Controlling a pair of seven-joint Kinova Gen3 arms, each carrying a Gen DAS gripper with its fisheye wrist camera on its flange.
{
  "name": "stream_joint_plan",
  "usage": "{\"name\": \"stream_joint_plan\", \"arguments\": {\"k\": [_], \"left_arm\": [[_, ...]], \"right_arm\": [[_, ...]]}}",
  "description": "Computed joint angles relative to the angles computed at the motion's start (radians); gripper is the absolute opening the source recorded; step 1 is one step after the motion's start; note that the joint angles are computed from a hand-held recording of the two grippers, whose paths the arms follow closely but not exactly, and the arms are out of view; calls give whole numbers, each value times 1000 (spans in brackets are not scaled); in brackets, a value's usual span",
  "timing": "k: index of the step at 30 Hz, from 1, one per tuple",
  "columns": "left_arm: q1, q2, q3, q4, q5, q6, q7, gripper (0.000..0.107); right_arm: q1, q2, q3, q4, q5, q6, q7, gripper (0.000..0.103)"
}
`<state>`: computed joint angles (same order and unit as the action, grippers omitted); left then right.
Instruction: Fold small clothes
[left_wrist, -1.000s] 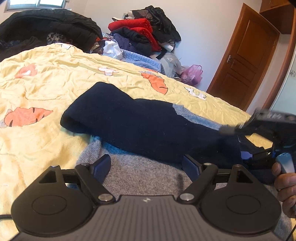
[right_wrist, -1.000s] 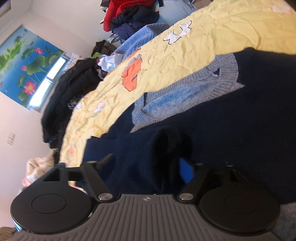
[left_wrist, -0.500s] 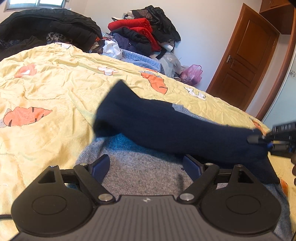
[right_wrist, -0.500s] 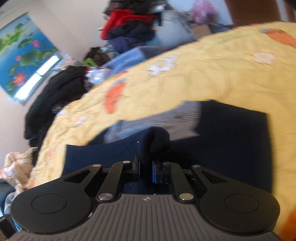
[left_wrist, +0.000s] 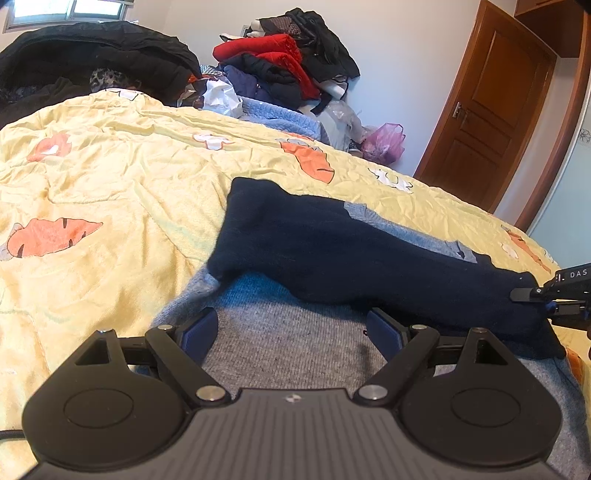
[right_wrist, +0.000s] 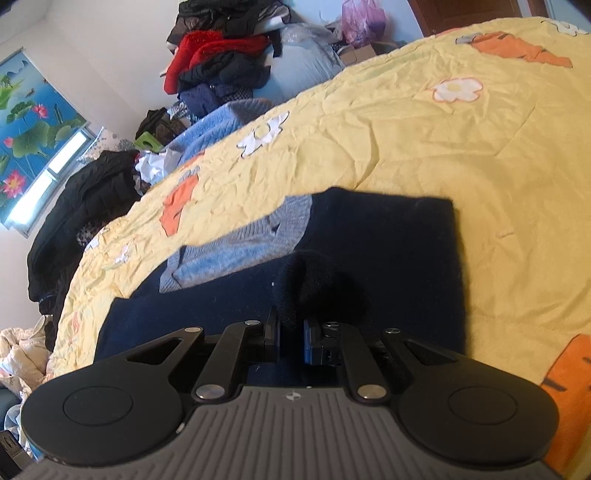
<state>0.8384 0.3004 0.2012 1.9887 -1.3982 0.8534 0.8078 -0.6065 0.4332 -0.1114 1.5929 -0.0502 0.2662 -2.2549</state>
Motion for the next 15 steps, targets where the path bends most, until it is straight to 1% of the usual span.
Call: {"name": "stream_joint_plan", "arguments": {"k": [2,3,5,6,7,8,9,10,11,12,13,14,15], "left_arm": [[0,0,0,-2,4,-1,-8,89],[2,0,-3,-2,4,-1,-8,89],[2,0,-5,-2,2,-6,-7,90],[3,0,-4,-5,8,-3,-15,90],[7,0,-2,-12,23,9,-33,90],[19,-4,-7,-19,34,21,-66,90],[17,-11,6,-22,30,38,-107,90],[14,-23,20,-21,12,56,-137,90],[16,-44,20,-13,-19,62,-152,90],[21,-63,9,-11,-51,65,-160,91],[8,-75,6,-19,-79,63,-185,92],[-23,-81,5,-38,-96,46,-226,97],[-70,-80,8,-60,-109,13,-266,100]], "right_arm": [[-7,-8,22,13,4,3,-19,20],[2,-7,19,20,-2,0,-25,20],[43,-5,-22,37,-24,-12,-9,20],[53,-3,-36,43,-29,-19,3,22],[61,-5,-46,49,-33,-29,12,26],[88,-7,-74,52,-53,-35,26,32],[125,-10,-113,54,-77,-43,45,41],[151,-17,-136,63,-96,-67,65,44],[160,-28,-141,66,-98,-81,82,46],[165,-36,-140,58,-92,-79,104,46],[165,-33,-135,33,-81,-60,126,46],[157,-22,-121,-8,-63,-25,142,46],[132,-8,-89,-55,-45,15,158,46]]}}
